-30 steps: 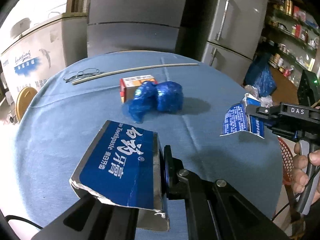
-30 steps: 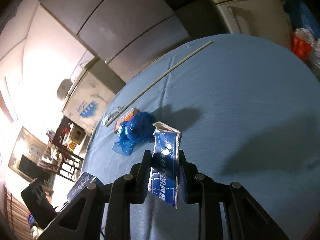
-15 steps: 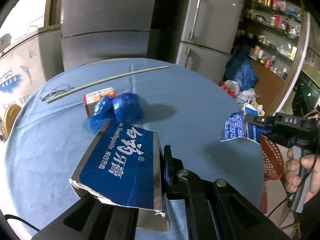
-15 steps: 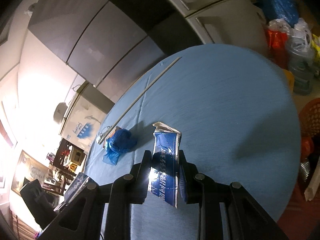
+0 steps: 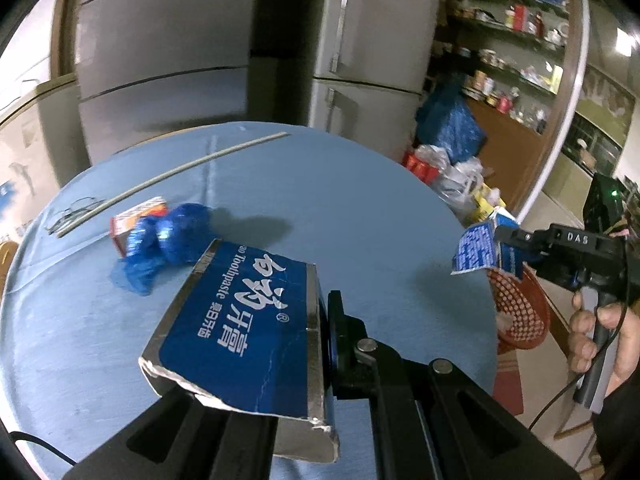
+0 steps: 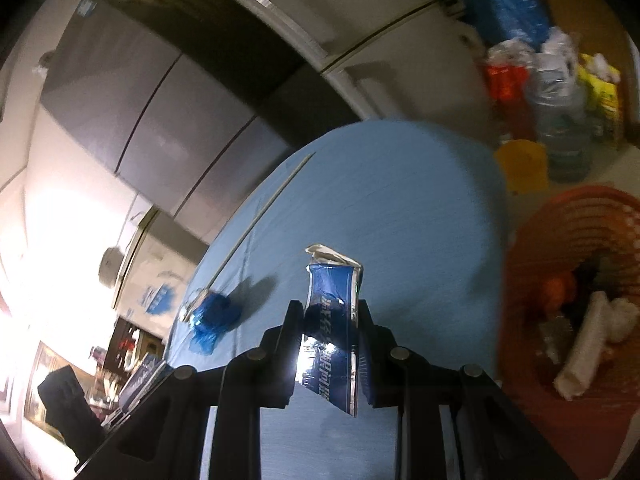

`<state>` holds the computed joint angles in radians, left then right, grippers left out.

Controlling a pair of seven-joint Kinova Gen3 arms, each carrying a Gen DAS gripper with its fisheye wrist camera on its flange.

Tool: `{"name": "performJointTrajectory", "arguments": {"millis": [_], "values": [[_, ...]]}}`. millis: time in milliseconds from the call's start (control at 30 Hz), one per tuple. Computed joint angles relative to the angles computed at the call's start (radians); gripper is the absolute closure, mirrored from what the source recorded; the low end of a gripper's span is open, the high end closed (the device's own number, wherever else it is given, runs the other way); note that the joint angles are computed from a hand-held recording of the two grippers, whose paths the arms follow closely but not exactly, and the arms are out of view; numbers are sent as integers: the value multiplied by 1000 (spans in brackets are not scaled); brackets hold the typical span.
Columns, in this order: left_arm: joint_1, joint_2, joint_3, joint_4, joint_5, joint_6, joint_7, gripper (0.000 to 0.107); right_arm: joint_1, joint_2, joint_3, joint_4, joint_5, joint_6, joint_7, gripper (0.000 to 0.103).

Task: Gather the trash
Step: 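Carry the torn piece with the right tool toward the red basket while the left tool holds the carton, then release the torn piece into the basket with the right tool while the left tool drops the carton in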

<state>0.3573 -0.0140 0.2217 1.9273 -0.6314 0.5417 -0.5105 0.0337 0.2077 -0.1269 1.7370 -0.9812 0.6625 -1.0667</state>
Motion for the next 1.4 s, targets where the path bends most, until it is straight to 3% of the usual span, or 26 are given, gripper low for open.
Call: {"name": "performJointTrajectory", "arguments": {"millis": [500, 1100, 1400], "values": [[112, 120, -35, -147, 76, -8, -171, 105, 140, -49, 120, 63, 83, -24, -76, 76], [237, 263, -83, -335, 195, 24, -369, 105, 239, -7, 126, 98, 118, -31, -73, 76], [276, 322, -103, -421, 240, 48, -443, 105, 245, 28, 119, 83, 192, -32, -101, 76]]}}
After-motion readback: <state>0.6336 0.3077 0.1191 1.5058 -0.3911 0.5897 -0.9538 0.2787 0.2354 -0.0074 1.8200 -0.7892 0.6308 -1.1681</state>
